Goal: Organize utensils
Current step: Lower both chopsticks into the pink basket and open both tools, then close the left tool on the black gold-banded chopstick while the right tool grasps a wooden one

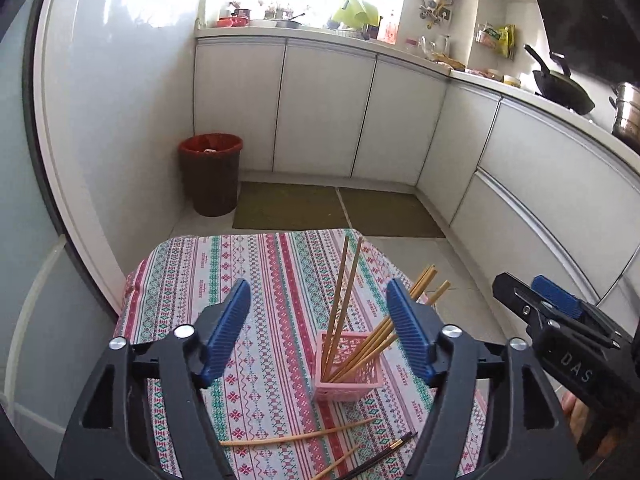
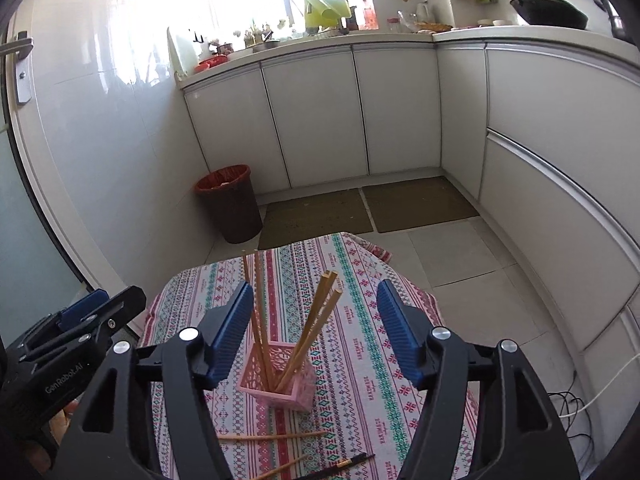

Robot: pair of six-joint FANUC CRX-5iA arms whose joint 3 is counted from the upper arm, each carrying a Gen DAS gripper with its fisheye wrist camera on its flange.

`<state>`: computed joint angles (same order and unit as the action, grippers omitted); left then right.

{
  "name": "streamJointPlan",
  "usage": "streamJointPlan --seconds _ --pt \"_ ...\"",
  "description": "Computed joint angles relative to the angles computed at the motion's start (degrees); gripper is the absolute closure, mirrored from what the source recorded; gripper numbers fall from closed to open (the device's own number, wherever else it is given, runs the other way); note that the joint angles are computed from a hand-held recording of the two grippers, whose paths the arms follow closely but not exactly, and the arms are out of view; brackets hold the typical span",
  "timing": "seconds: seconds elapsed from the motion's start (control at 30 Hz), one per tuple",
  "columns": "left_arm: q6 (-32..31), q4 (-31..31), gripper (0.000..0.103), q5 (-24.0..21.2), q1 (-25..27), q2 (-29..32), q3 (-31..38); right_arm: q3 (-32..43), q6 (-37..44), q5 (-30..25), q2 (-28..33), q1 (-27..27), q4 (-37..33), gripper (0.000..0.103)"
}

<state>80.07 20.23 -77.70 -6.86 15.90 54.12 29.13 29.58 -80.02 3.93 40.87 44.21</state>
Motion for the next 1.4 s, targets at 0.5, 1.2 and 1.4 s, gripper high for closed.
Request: streamJointPlan --seconds 0.5,1.2,1.4 --pt "-6.2 -5.6 0.007 -2.8 -3.7 -3.4 -7.8 -13.9 -4.7 -8.6 -6.0 2.9 6.0 0.007" --pt "-15.0 -10.2 0.043 -31.8 -14.7 13.1 2.9 -20.3 -11.7 -21.0 -12.8 3.0 -4.8 0.007" --pt "-16.1 -14.2 0.065 -33.3 -17.1 14.7 3.9 -19.9 -12.3 -19.6 -13.7 1.2 -9.2 0.007"
